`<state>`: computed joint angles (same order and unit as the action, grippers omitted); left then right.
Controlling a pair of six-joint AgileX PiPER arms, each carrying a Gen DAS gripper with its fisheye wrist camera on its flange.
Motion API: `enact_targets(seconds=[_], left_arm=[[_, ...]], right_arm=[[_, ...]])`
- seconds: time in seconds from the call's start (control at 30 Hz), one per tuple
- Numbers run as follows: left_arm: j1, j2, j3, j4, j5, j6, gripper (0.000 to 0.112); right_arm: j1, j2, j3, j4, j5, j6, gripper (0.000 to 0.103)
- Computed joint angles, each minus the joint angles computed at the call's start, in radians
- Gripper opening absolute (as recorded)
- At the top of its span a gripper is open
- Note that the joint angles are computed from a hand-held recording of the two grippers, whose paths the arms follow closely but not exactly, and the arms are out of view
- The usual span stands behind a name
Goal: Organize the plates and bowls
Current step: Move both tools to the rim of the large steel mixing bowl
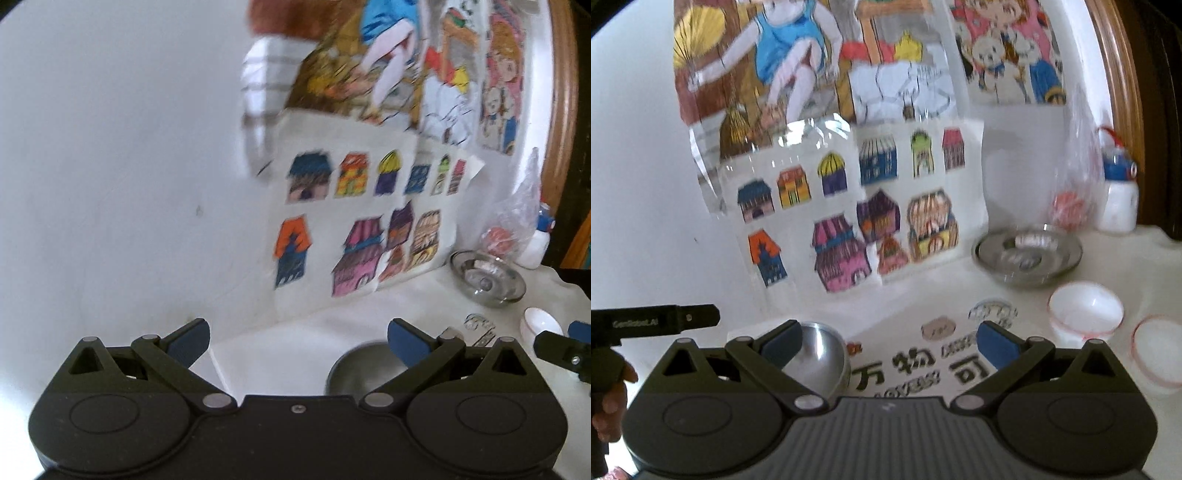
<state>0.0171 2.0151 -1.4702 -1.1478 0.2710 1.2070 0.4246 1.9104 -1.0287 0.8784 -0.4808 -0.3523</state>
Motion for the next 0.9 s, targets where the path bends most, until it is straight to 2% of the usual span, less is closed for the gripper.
enact_targets(seconds=[0.1,0.27,0.37,0.53,0.7,0.8,0.9], left_arm=[[0.02,0.021,0.015,-0.052,0.012,0.04,0.102],[0.035,0.04,0.06,-0.27,0.021,0.252,0.102],[0.032,0.053,0.072,-0.32,0.021,0.311,0.102],[0.009,0.085,0.06,-0.272,-0.008,0.268,0.102],[0.002,0.103,0.061,-0.334,-0.021,0.311,0.102],[-0.008,0.106,0.067,-0.418,-0.042,0.38,0.102],[-0.02,0.106,0.077,-0.532,-0.065,0.486,0.101]], right_arm=[[0.014,0.047,-0.029,0.035,-0.001,0.013,0.103],[0.038,0.103,-0.066,0.116,-0.006,-0.002,0.103],[0.051,0.129,-0.092,0.171,-0.006,-0.038,0.103],[0.071,0.174,-0.137,0.255,-0.01,-0.11,0.103],[0.087,0.206,-0.182,0.315,-0.011,-0.186,0.103],[0.092,0.219,-0.2,0.328,-0.012,-0.205,0.102],[0.094,0.227,-0.21,0.338,-0.009,-0.215,0.097]])
